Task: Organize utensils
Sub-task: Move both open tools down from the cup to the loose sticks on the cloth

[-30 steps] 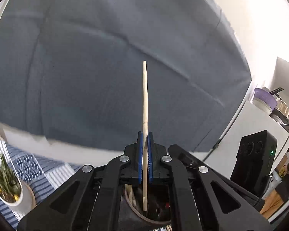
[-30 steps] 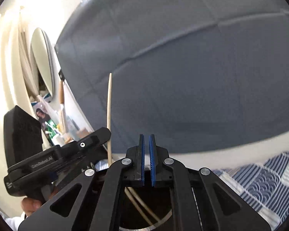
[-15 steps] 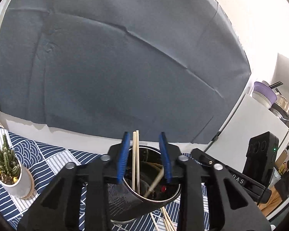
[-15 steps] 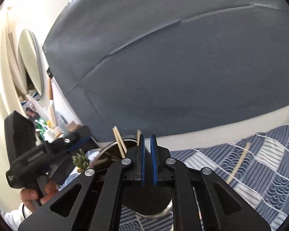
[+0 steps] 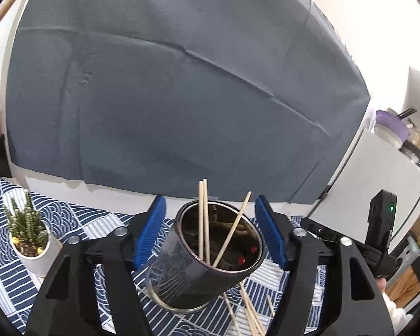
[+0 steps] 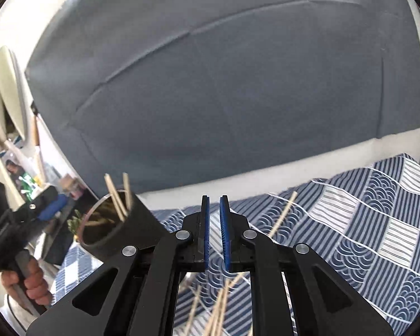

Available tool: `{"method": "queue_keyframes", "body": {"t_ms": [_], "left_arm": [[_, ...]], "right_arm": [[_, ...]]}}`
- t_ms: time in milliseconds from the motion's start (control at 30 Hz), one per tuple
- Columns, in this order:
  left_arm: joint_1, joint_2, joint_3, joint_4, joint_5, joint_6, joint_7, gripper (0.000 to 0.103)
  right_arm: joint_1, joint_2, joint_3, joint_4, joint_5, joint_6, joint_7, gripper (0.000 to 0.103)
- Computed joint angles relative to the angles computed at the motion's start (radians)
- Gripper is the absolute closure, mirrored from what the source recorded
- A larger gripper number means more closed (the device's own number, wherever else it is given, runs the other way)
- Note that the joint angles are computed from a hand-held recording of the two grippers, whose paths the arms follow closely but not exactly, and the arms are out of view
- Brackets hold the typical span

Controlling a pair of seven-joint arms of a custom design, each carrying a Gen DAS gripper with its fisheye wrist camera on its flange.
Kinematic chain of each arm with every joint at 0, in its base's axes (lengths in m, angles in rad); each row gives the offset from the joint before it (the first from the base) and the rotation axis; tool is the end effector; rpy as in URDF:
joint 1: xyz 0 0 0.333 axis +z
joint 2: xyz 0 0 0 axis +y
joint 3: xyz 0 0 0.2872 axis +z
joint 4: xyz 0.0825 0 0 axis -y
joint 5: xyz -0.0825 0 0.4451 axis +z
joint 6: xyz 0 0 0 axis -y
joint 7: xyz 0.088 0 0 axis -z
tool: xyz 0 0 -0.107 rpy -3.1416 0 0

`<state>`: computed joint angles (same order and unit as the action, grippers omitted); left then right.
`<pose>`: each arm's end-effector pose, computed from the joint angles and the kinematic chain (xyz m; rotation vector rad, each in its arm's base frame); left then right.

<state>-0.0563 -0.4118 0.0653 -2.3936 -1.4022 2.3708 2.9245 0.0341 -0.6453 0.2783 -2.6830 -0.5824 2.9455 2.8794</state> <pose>0.5276 -0.0058 0.4699 -1.3390 2.0814 -1.6472 0.4338 0.1749 0.4627 -1.2012 1.9084 -0.6184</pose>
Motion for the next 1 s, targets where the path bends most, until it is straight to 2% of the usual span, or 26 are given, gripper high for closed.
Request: {"method": "queue_keyframes", "body": {"t_ms": [67, 167, 200, 267, 533, 567, 600, 667, 767, 833, 1000], "left_arm": [[0.002, -0.004, -0.003, -0.005, 0.009, 0.011, -0.011, 0.03], [0.005, -0.005, -0.006, -0.009, 0.032, 0.026, -0.043, 0.024], [0.007, -0.005, -0.009, -0.011, 0.041, 0.039, -0.055, 0.018], [0.008, -0.004, -0.013, -0.014, 0.064, 0.055, -0.078, 0.008], [0.021, -0.007, -0.02, -0.05, 0.209, 0.127, -0.165, 0.006], [0.022, -0.005, -0.018, -0.054, 0.227, 0.128, -0.176, 0.006], [0.027, -0.001, -0.018, -0.057, 0.255, 0.128, -0.197, 0.006], [0.034, 0.003, -0.014, -0.067, 0.294, 0.125, -0.225, 0.006], [0.06, 0.031, -0.027, -0.067, 0.415, 0.112, -0.312, 0.006], [0.076, 0.055, -0.037, -0.065, 0.488, 0.114, -0.369, 0.006], [0.1, 0.095, -0.037, -0.061, 0.58, 0.088, -0.446, 0.006]], "right_arm": [[0.019, 0.008, -0.016, 0.006, 0.013, -0.04, -0.024, 0.074], [0.049, 0.029, -0.045, 0.02, 0.028, -0.081, -0.064, 0.071], [0.058, 0.039, -0.053, 0.028, 0.035, -0.104, -0.078, 0.07], [0.077, 0.055, -0.068, 0.04, 0.051, -0.138, -0.097, 0.062], [0.128, 0.13, -0.118, 0.086, 0.122, -0.24, -0.14, 0.046], [0.137, 0.161, -0.124, 0.113, 0.164, -0.298, -0.164, 0.045], [0.147, 0.162, -0.135, 0.114, 0.155, -0.301, -0.159, 0.045], [0.162, 0.207, -0.146, 0.153, 0.188, -0.376, -0.174, 0.044], [0.193, 0.286, -0.179, 0.218, 0.26, -0.467, -0.229, 0.044], [0.201, 0.325, -0.189, 0.25, 0.285, -0.491, -0.249, 0.043], [0.209, 0.389, -0.203, 0.302, 0.329, -0.517, -0.28, 0.039]]}}
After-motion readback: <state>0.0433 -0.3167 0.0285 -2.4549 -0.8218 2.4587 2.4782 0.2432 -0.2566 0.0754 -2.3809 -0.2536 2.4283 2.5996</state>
